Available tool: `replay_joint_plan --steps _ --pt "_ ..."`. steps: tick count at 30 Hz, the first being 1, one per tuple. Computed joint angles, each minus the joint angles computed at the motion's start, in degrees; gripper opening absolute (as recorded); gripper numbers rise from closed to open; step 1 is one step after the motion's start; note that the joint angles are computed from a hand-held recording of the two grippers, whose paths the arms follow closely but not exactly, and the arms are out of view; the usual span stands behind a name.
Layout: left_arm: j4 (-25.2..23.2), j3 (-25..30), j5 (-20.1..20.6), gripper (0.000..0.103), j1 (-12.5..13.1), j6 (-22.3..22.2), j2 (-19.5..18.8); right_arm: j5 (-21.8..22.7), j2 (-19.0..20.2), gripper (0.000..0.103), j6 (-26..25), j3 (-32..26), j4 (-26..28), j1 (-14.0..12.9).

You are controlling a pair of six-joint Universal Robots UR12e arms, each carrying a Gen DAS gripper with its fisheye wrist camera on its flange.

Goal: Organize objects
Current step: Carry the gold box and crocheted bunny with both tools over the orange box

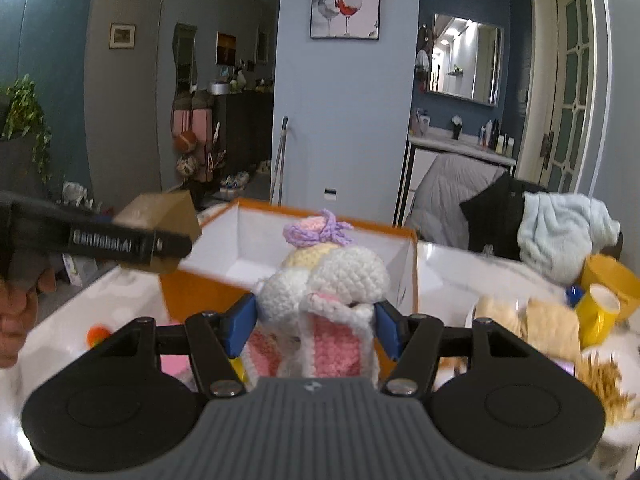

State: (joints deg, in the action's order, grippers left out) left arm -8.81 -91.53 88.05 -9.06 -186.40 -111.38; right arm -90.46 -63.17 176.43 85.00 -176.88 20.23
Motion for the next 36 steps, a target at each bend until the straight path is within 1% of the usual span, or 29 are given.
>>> replay_joint_plan --steps 4,6,8,11,13,16,18,22,31,33,36 --pt "-4.37 4.71 0.22 0.078 0.16 1.85 -2.25 0.32 2.75 0.064 0.31 -6.64 3.41 -0.55" --pt "-7.73 7.09 -0.95 0.078 0.45 2.29 -3.39 0.85 4.23 0.064 1.30 -10.05 5.89 -0.94" --pt "-10.80 9.03 -1.50 0.078 0.61 2.70 -4.48 2.14 5.89 0.064 2.94 -13.78 9.68 -1.45" --pt "-14.28 11.29 -1.78 0.078 0.94 1.91 -5.97 4.08 8.64 0.064 5.44 -19.47 16.17 -2.09" --pt "-16.01 12.48 -1.33 0.078 0.89 2.78 -6.88 5.10 10.47 0.064 7.55 -22.86 20.36 -2.38" --pt "-18.48 13.74 -0.20 0.078 0.47 4.08 -7.90 6.15 12.82 0.064 10.26 -26.78 25.31 -2.56" --pt "-20.14 14.46 -0.56 0.078 0.51 3.90 -8.49 6.67 13.94 0.064 11.65 -28.48 27.93 -2.57" --pt "-22.04 14.75 0.11 0.077 0.52 3.91 -8.99 7.03 15.75 0.064 13.41 -30.89 32.46 -2.53" --pt "-27.12 16.44 1.36 0.077 0.28 5.37 -10.15 8.70 18.12 0.064 15.35 -34.19 39.37 -2.41" --pt "-27.53 16.85 3.41 0.077 -0.15 6.73 -10.49 8.90 18.53 0.064 15.93 -34.89 40.99 -2.38" --pt "-28.61 17.56 5.20 0.077 -0.59 8.22 -10.89 8.44 19.08 0.064 15.83 -35.98 43.41 -2.14"
